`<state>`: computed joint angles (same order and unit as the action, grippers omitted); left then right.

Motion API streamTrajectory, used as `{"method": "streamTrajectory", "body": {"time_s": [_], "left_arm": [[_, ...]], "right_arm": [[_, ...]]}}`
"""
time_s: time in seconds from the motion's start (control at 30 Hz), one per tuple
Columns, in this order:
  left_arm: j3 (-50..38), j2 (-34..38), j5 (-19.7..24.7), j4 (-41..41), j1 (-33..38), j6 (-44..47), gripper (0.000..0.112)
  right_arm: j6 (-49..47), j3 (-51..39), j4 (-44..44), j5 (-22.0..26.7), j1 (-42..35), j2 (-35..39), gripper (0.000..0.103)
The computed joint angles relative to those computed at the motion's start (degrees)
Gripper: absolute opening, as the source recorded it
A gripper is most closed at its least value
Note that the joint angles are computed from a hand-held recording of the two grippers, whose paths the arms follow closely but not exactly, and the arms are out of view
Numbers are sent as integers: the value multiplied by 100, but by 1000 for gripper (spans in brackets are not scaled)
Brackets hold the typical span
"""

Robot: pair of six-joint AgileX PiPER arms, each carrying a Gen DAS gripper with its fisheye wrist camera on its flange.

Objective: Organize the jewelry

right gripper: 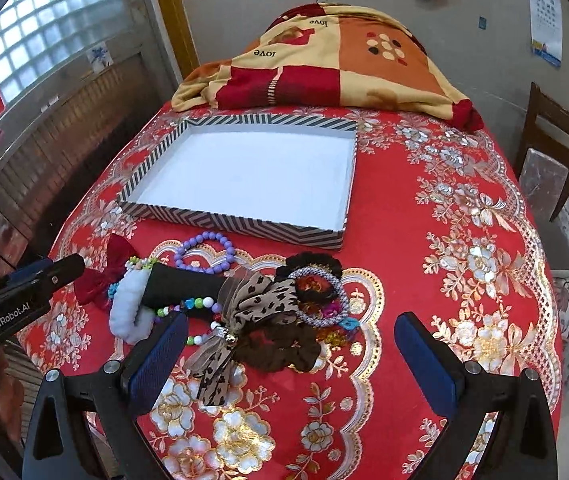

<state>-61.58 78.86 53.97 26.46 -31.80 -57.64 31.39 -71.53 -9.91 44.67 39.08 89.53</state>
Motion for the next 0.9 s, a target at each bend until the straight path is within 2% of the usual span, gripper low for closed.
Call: {"method": "streamTrajectory", "body": {"time_s": [0.9], "left_arm": [[200, -199, 44, 136, -127, -350, 57]], "right_arm": [[447, -162, -498, 284, 378, 34, 103]]}}
